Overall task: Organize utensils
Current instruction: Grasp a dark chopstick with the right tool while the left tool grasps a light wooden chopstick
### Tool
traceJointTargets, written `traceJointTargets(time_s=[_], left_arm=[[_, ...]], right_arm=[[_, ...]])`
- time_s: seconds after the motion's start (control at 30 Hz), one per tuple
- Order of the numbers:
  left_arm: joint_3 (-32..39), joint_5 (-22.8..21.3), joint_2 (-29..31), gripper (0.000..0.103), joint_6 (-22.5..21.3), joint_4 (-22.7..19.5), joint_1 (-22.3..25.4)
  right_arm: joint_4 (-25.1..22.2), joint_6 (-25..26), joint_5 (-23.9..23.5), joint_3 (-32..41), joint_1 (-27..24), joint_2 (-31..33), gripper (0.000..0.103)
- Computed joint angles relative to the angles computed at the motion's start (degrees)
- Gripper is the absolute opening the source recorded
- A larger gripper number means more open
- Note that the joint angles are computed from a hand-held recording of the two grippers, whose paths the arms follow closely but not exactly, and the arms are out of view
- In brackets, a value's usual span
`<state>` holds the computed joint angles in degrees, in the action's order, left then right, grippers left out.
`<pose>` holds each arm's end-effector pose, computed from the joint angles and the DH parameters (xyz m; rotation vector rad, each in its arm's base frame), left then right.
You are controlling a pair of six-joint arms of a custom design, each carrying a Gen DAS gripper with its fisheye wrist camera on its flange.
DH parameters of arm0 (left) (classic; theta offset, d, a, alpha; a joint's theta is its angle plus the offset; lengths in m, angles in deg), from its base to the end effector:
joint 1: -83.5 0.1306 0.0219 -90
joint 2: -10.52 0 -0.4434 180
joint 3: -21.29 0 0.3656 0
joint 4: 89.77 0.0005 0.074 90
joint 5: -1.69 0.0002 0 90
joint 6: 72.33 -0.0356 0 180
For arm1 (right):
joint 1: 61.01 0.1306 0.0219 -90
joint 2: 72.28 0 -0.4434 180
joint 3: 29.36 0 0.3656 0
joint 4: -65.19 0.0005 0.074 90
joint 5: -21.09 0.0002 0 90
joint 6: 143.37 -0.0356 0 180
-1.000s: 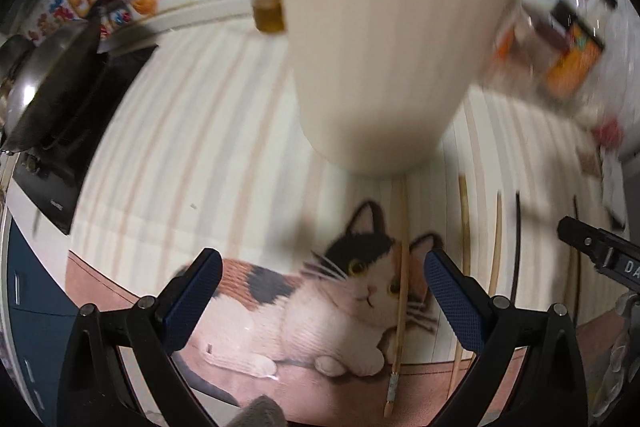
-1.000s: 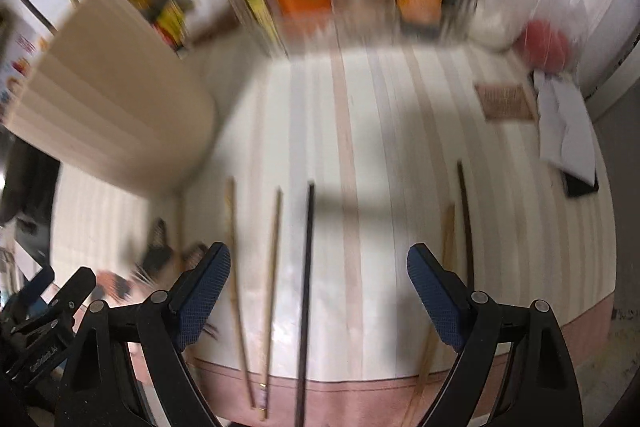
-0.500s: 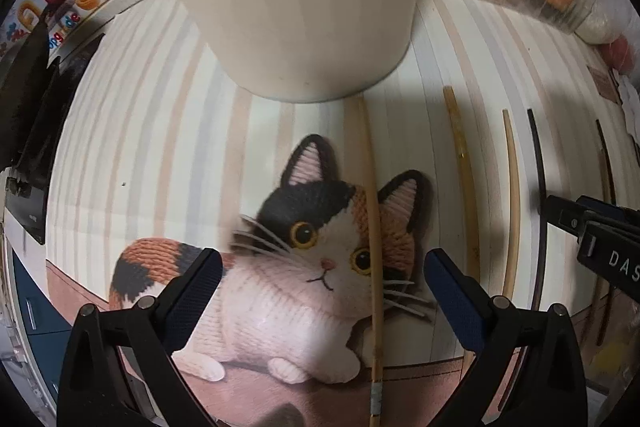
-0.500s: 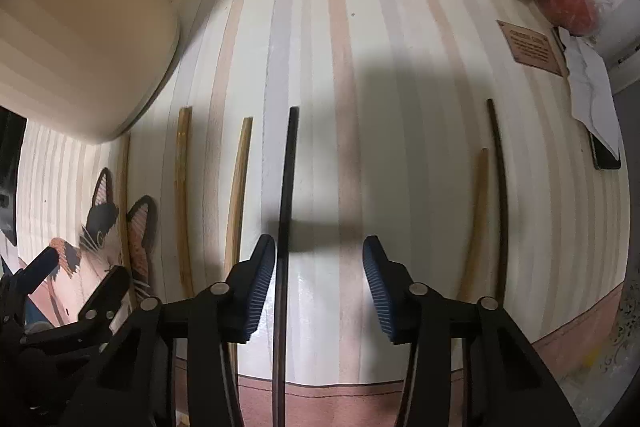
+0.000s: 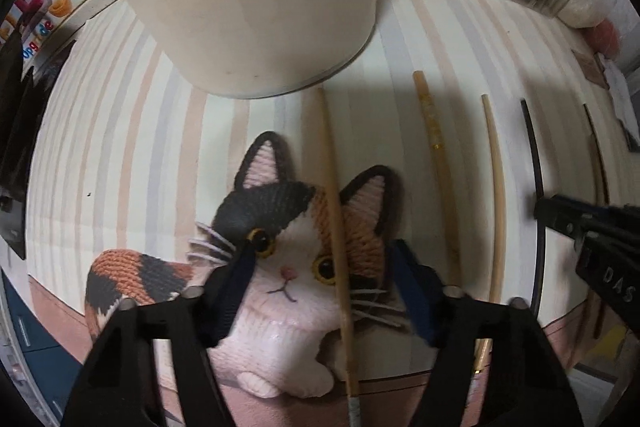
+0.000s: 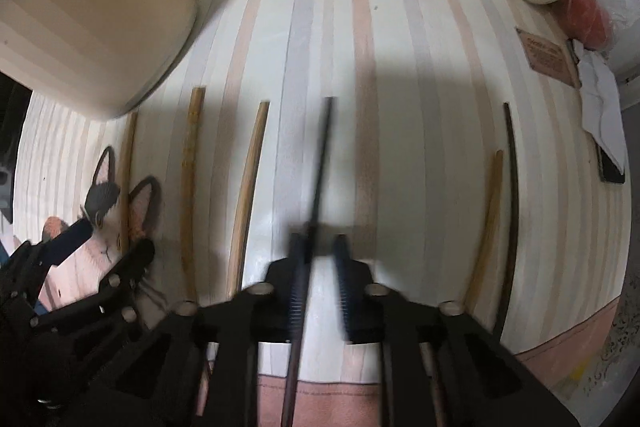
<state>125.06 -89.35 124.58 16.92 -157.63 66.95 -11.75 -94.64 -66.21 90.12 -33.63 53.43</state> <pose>0.5605 -0.1664 0.3629 0.4386 2.9013 -0.0155 0.5844 0.3002 0.3422 0.3689 2.9937 0.0428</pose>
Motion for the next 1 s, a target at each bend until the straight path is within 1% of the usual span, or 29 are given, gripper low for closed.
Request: traceJointTargets(time_s=[0.03, 0.07, 0.1, 0.17, 0.2, 0.27, 0.43, 0.57, 0.67, 0.77, 0.8, 0.87, 0.9, 1.0], left_arm=[[-0.11, 0.78, -0.13, 0.045, 0.2, 0.06, 0.11], [-0.04, 1.59, -0.15, 0.034, 0.22, -0.12, 0.26], [0.0, 1.65, -0.21, 0.025, 0.23, -0.33, 0.23], [-0.38, 1.65, -0.57, 0.017, 0.16, -0.46, 0.18], [-0.6, 1.56, -0.84, 0.011, 0.29, -0.61, 0.08], [-1.05, 1.78, -1.19, 0.006, 0.13, -0.74, 0.53], [-4.03, 1.19, -3.18, 0.005, 0.45, -1.18, 1.94], [-5.63, 2.37, -4.41, 0.005, 0.77, -2.34, 2.94], [-6.34, 2.95, -4.87, 0.006, 0.12, -2.29, 3.35], [-5.72, 2.94, -4.31, 0.008, -0.29, -3.4, 3.6], [-4.29, 2.99, -3.35, 0.008, -0.2, -3.99, 3.54], [-3.13, 3.0, -2.53, 0.008, -0.16, -4.45, 3.45], [-0.37, 3.09, -0.51, 0.008, -0.54, -5.17, 3.82], [2.52, 3.04, 1.6, 0.008, -0.18, -5.94, 3.54]], right_arm=[[-0.6, 0.38, 0.35, 0.17, 0.1, 0.05, 0.006], [-0.5, 0.73, 0.35, -0.06, 0.11, -0.12, 0.006], [-0.67, 0.99, 0.09, -0.09, 0.11, -0.14, 0.006], [-0.78, 0.95, -0.79, -0.23, 0.01, -0.22, 0.006], [-0.69, 1.18, -1.14, -0.53, -0.11, -0.47, 0.006], [-0.69, 1.62, -2.05, -1.19, -0.27, -0.98, 0.006], [-0.66, 3.05, -4.45, -3.8, -0.82, -2.85, 0.006], [-2.49, 4.49, -6.06, -4.11, -0.74, -3.17, 0.006], [-2.16, 5.35, -6.64, -6.58, -0.72, -4.51, 0.006], [-4.17, 6.01, -7.38, -5.34, -0.97, -3.7, 0.006], [-5.05, 6.44, -7.61, -4.74, -1.11, -3.34, 0.006], [-6.03, 6.57, -8.04, -2.04, -1.02, -1.0, 0.006], [-6.73, 6.91, -8.27, -1.27, -1.25, -0.54, 0.006], [-8.54, 7.3, -9.0, 1.06, -1.77, 0.98, 0.006]])
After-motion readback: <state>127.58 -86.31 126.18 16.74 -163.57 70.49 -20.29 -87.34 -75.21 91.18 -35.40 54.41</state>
